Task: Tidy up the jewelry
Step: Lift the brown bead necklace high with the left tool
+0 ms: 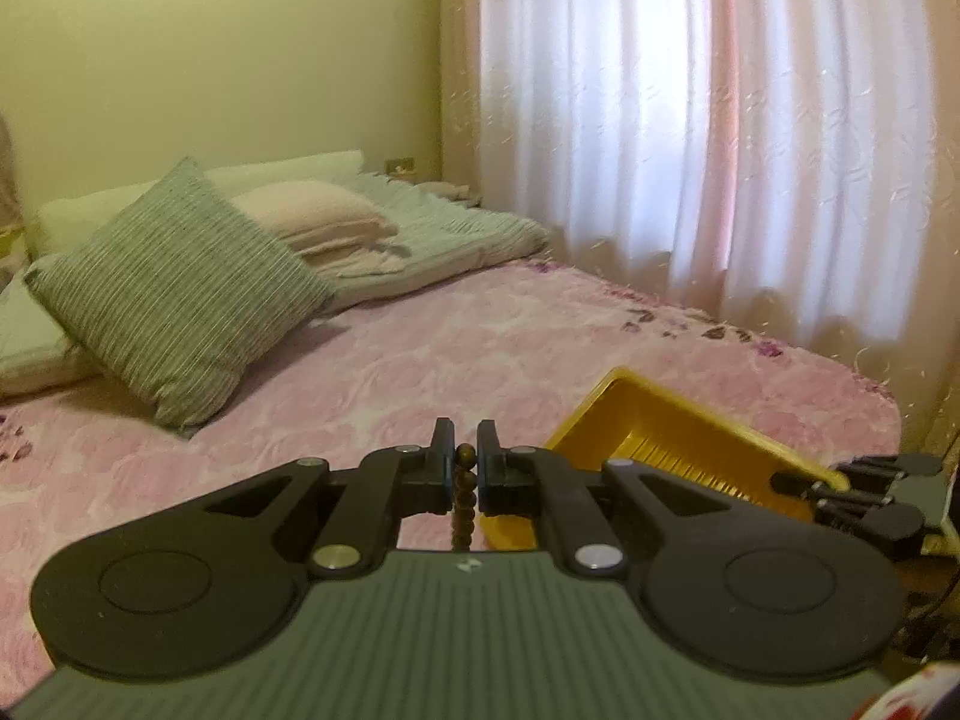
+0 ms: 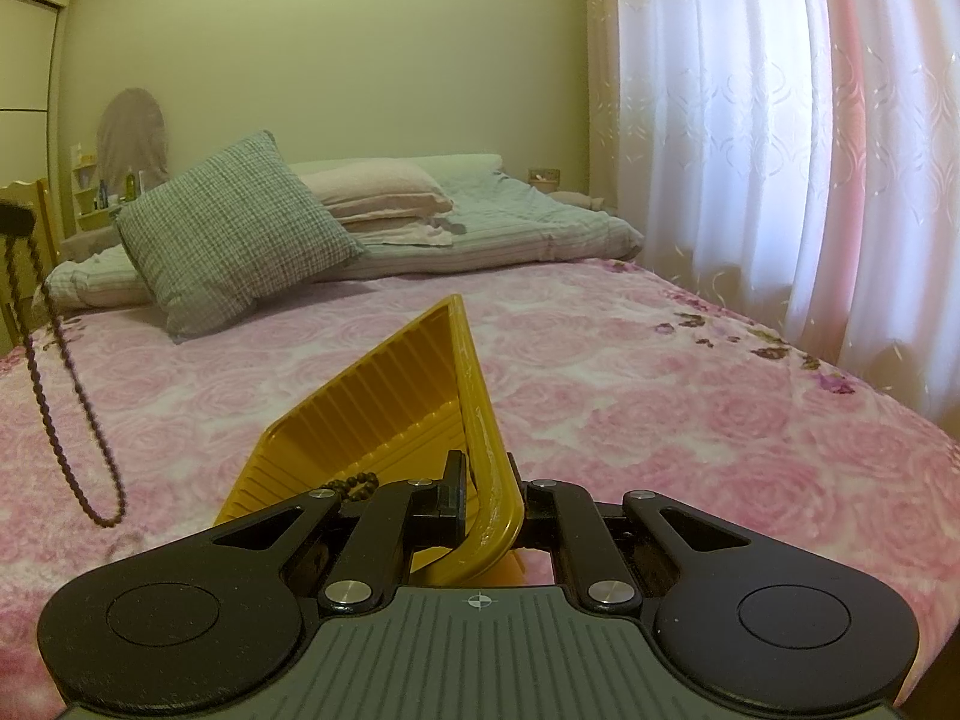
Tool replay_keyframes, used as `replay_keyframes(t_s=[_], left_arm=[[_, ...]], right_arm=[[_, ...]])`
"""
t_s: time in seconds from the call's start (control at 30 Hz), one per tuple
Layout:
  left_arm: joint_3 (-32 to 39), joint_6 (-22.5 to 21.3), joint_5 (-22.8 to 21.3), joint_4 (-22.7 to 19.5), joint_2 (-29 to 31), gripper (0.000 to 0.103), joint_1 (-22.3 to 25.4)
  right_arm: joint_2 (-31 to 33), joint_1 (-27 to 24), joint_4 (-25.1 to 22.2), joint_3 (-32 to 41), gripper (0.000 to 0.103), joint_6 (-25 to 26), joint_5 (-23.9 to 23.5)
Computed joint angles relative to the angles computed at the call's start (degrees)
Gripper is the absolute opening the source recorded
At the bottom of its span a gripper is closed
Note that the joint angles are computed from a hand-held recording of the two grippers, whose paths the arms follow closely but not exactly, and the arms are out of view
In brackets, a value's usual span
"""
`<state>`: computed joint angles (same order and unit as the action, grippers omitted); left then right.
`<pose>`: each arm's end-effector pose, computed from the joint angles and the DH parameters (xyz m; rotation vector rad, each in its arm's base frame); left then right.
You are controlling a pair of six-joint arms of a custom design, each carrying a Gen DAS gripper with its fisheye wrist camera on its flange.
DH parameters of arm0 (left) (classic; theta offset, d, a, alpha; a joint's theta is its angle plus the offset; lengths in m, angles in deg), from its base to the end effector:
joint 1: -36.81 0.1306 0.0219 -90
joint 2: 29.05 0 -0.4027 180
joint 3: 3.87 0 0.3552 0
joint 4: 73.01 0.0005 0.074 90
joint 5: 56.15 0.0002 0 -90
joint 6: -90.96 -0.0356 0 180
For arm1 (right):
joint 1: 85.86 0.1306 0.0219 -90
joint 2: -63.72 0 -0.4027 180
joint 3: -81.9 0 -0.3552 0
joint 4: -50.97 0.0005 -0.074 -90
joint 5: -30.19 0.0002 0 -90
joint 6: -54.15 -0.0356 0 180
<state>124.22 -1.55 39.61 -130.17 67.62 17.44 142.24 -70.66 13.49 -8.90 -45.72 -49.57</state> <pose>0.4423 -0.1598 0.6680 0.4479 1.9794 -0.2877 0.3762 0.0951 0.5417 0.0174 2.0317 0.0934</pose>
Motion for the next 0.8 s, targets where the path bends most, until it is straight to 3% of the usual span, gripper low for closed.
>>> replay_keyframes(t_s=[0.43,0.8], left_arm=[[15.7,0.3,3.6,-3.6,8.8,0.006,-5.5],[31.8,-0.8,7.7,-11.8,18.5,0.006,-9.1]], right_arm=[[0.2,0.2,-0.2,0.6,0.009,-0.4,0.2],[-0.1,-0.3,0.2,-0.1,0.009,-0.8,-0.6]])
